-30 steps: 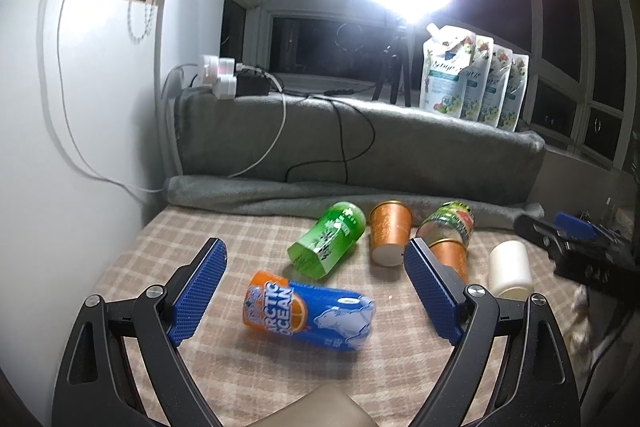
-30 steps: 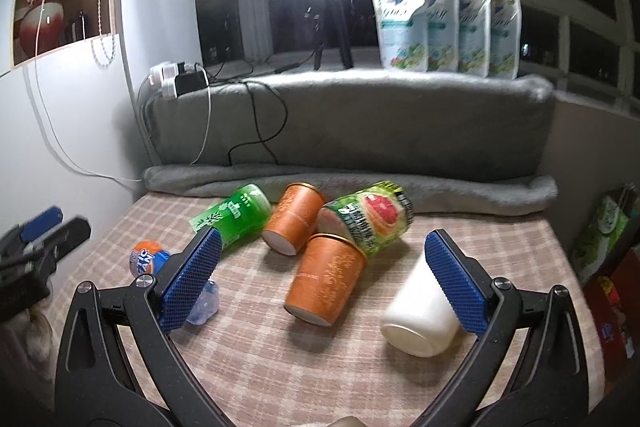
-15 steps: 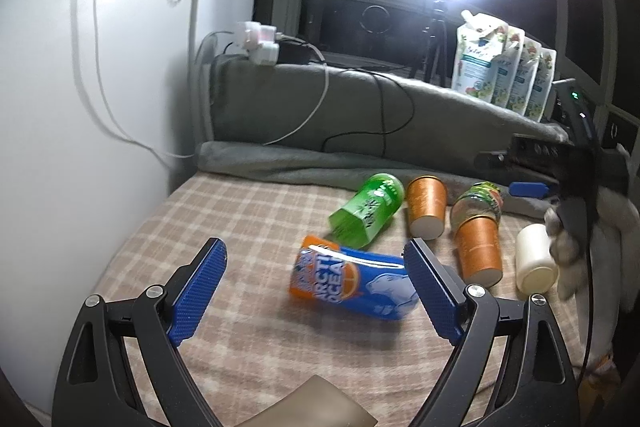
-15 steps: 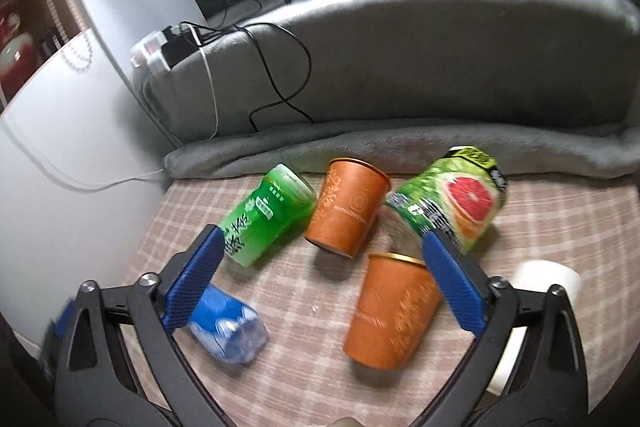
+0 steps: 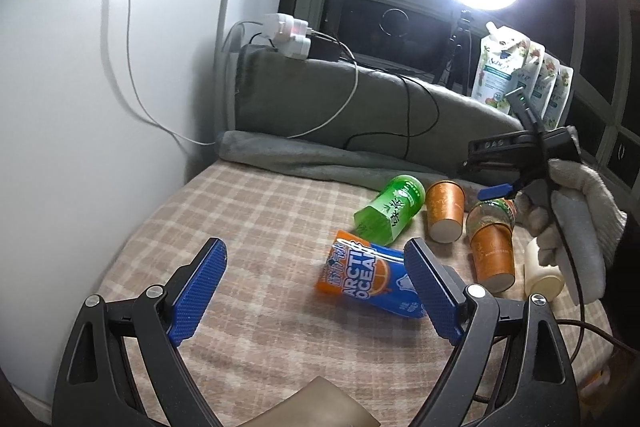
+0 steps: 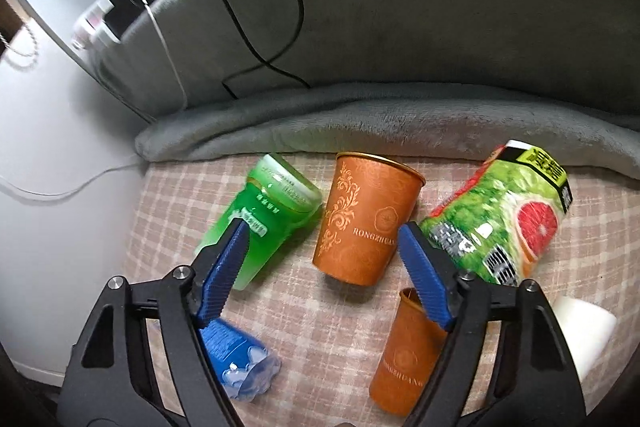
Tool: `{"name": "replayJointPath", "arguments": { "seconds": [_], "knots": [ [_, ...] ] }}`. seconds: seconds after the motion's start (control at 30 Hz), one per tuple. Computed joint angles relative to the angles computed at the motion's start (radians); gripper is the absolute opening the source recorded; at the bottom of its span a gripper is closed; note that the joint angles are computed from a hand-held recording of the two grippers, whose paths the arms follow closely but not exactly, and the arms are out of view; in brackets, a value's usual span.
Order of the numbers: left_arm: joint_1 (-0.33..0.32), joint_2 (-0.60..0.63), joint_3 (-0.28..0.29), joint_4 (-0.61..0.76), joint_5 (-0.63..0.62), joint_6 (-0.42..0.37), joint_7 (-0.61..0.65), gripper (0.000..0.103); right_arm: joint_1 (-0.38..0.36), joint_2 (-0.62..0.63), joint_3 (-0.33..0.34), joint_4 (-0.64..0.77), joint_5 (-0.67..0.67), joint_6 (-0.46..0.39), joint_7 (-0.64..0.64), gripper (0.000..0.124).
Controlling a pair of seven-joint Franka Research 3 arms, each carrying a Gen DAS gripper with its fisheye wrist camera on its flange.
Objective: Flip cup upright
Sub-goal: 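Reach the right gripper to the orange cup lying on its side and grasp it, then lift the orange cup with the right gripper and rotate it rim-up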
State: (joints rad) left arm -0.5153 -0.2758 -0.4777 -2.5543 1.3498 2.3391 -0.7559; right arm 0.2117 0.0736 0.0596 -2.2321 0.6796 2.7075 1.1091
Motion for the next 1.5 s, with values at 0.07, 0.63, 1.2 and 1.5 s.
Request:
{"name": "replayJointPath", "arguments": {
  "seconds": [0.07, 0.63, 1.2, 1.5],
  "knots": [
    [0.000, -0.009, 0.002, -0.009, 0.001, 0.003, -0.009, 0.090, 0.008, 0.017, -0.003, 0.015, -0.059, 0.003, 0.050, 0.073],
    [0.018, -0.067, -0.004, -0.063, -0.010, 0.017, -0.051, 0.090, 0.073, 0.190, -0.056, 0.196, -0.542, -0.065, 0.474, 0.067],
    [0.017, -0.065, -0.012, -0.054, -0.017, -0.004, -0.045, 0.090, 0.098, 0.246, -0.051, 0.232, -0.619, -0.030, 0.512, 0.065],
    [0.014, -0.061, -0.016, -0.045, -0.021, -0.013, -0.028, 0.090, 0.044, 0.121, -0.017, 0.111, -0.502, 0.053, 0.408, 0.065]
  ]
}}
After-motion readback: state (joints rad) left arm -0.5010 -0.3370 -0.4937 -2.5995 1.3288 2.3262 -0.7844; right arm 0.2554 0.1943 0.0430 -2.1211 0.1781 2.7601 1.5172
